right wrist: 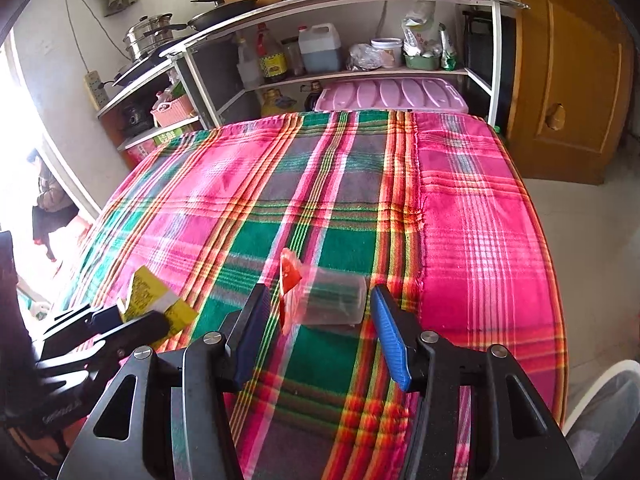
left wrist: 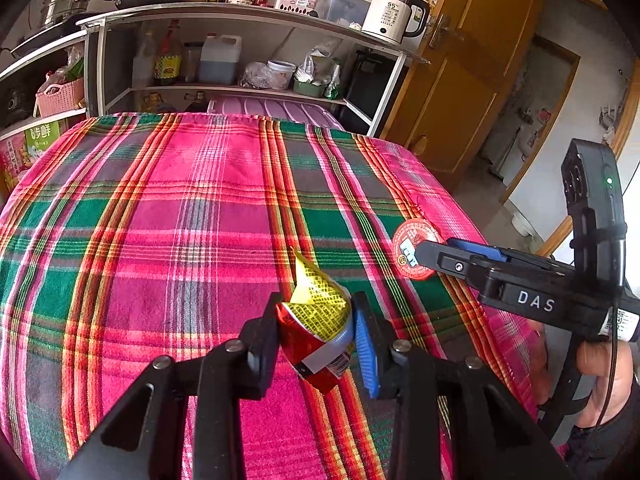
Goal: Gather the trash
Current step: 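Grasp the red-and-yellow wrapper with the left gripper while the right grasps the clear cup, then carry the red-and-yellow wrapper and clear cup with both grippers over the bin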
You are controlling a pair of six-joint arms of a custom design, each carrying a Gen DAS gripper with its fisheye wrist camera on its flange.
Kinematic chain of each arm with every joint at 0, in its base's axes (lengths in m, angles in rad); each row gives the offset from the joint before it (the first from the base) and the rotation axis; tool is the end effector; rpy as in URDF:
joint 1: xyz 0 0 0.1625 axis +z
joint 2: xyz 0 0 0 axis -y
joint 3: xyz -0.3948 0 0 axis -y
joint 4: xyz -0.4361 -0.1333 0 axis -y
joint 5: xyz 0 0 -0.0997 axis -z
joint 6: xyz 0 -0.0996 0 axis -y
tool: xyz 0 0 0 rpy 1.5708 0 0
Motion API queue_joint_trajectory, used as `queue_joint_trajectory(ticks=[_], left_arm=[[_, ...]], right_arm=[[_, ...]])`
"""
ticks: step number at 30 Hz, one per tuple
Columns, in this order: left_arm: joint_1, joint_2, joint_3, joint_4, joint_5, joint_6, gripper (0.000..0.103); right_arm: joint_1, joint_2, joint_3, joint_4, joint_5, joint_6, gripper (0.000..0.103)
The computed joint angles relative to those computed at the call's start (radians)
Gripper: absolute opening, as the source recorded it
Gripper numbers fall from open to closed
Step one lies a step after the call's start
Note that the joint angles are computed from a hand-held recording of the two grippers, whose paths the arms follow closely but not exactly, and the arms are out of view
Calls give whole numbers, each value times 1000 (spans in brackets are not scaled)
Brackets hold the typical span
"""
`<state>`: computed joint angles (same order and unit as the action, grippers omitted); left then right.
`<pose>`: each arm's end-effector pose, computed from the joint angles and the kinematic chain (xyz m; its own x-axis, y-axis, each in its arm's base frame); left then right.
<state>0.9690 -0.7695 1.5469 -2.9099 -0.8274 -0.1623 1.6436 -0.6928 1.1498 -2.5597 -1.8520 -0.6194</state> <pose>-0.2409 -0.7053 0.1223 -0.8777 0.0053 -0.4792 0.3418 0.7078 -0.6182 0.1657 -0.8197 0.1903 -0.7521 -0.4416 0.4892 -0.6133 0.7408 -0.2741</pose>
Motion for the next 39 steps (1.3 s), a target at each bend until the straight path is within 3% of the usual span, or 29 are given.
queue_joint_trajectory(ticks=[7, 8, 15, 28, 39], left_arm=[[3, -4, 3, -3, -18, 4, 36], [3, -3, 2, -3, -19, 5, 36], [-3, -1, 1, -1, -5, 4, 35], [-75, -19, 63, -44, 18, 1, 36], [-155, 8, 85, -72, -6, 19, 36]], right_arm=[[-1, 35, -51, 37, -23, 37, 51], [-1, 34, -49, 34, -24, 33, 43], [-1, -1, 6, 0, -16, 12, 43], [-19, -241, 296, -132, 42, -7, 43], [-53, -443, 509, -237, 61, -24, 43]])
